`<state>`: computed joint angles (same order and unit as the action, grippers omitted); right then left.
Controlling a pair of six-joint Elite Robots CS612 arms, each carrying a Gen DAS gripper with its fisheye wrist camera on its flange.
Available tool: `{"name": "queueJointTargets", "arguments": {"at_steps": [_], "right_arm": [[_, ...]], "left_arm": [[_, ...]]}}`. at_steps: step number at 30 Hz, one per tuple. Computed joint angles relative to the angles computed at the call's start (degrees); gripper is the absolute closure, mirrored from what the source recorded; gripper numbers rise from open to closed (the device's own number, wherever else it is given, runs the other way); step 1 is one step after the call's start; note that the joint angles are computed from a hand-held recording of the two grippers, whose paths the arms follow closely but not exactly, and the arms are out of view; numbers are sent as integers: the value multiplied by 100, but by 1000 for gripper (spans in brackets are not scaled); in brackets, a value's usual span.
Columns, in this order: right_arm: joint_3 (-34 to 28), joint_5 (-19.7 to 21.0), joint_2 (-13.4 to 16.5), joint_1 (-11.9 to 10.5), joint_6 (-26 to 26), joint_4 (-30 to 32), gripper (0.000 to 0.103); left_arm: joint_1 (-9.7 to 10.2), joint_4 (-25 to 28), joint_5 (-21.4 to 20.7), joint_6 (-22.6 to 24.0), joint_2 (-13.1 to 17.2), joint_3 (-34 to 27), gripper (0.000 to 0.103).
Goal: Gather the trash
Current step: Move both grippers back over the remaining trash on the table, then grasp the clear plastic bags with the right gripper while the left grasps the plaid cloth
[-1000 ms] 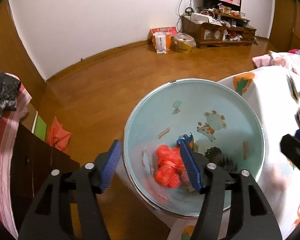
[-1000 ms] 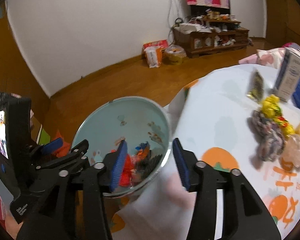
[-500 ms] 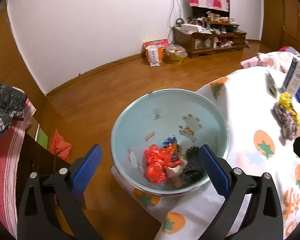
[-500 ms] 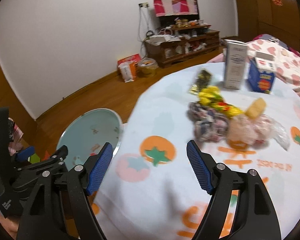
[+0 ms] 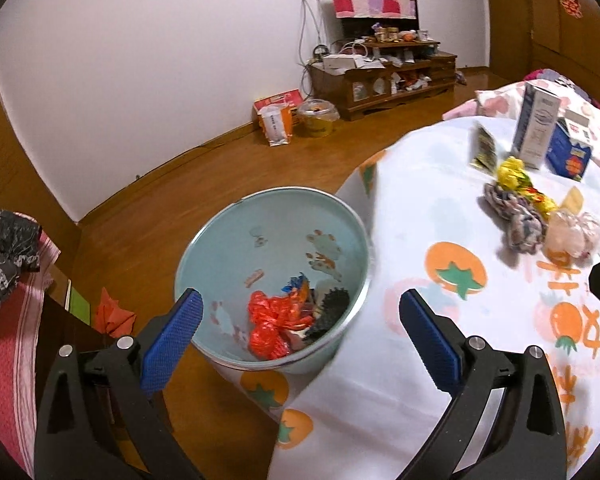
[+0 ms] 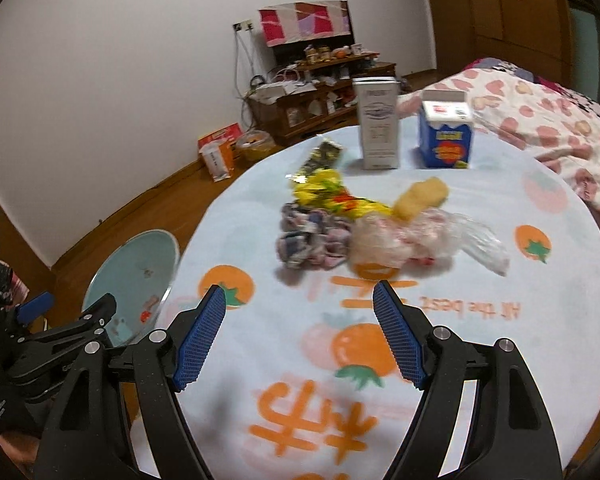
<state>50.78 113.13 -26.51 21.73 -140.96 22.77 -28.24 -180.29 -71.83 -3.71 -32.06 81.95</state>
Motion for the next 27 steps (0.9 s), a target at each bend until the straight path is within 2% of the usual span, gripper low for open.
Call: {"name": "queueJointTargets", "arguments": {"at_steps": [9, 11, 15, 19, 27], "right_arm": [[977, 363, -383, -184, 627, -126, 32], [1142, 385, -442, -253, 819, -115, 36], [1306, 339, -504, -365, 919, -192, 37], [1110, 147, -433, -469, 662, -172, 37], [181, -104, 48, -665, 421, 334, 37]], "left_arm": [[-102, 295, -399, 129, 26, -4, 6], [-126, 356, -503, 169, 47, -27, 6], [-163, 332, -644, 287, 90, -77, 7], [-174, 372, -811, 293, 145, -210, 8], [-266, 240, -860, 491, 291, -531, 9]]}}
